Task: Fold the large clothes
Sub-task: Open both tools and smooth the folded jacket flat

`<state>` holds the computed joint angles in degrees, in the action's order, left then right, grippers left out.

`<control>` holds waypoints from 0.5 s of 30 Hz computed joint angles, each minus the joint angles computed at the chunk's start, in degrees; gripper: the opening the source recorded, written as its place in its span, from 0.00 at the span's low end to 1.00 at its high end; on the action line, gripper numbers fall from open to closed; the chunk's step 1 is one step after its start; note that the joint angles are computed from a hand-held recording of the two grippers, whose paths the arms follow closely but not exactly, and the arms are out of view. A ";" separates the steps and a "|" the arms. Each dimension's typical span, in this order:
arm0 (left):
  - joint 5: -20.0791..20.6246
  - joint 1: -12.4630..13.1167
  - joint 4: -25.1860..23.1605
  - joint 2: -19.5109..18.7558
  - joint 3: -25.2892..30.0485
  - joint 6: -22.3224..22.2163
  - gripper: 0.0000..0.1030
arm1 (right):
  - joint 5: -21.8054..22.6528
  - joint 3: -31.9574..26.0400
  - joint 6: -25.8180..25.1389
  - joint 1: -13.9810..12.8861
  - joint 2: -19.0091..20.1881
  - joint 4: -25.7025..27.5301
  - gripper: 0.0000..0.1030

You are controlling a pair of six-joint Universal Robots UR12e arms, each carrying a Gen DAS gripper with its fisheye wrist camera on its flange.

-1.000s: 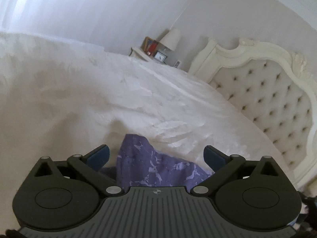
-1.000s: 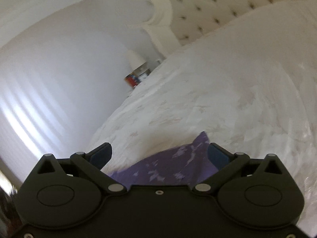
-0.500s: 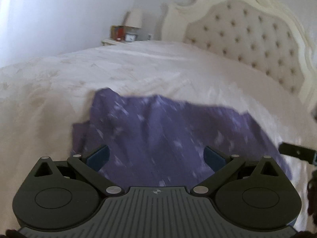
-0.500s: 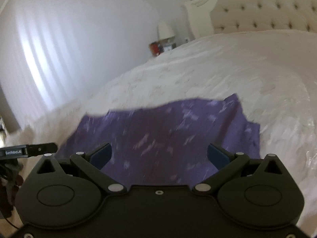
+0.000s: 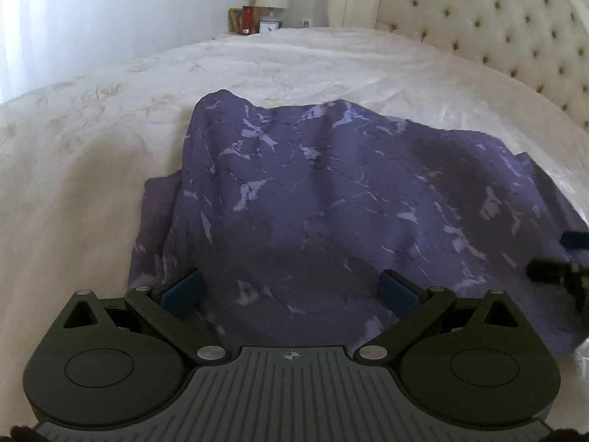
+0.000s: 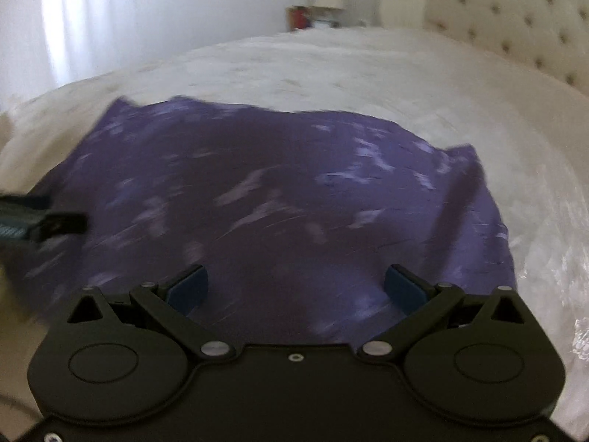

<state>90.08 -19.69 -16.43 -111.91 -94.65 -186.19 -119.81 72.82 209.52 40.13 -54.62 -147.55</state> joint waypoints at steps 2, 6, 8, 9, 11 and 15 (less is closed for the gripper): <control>0.02 0.15 -0.46 -0.57 0.64 0.35 1.00 | -1.62 -0.29 3.41 -0.88 0.12 2.63 1.00; -0.28 0.38 -0.12 -1.26 1.17 -0.51 1.00 | -0.79 2.23 12.22 -2.92 -1.11 2.74 0.99; 0.08 0.19 -0.25 -1.41 1.43 0.09 1.00 | -0.09 3.21 13.08 -3.27 -1.53 1.67 0.99; 0.03 0.21 -0.41 -1.33 1.41 0.31 1.00 | -0.20 3.30 12.62 -3.20 -1.57 1.56 0.99; -0.79 0.47 -0.36 -1.09 1.14 0.24 1.00 | -0.09 3.76 11.79 -3.08 -1.87 0.85 0.99; -2.36 0.96 -0.33 0.80 -0.28 0.96 1.00 | 1.36 8.44 13.93 -2.90 -4.47 -7.02 0.99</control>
<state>87.72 -18.72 -16.75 -111.11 -94.93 -185.23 -118.46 81.26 223.45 37.24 -59.09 -154.57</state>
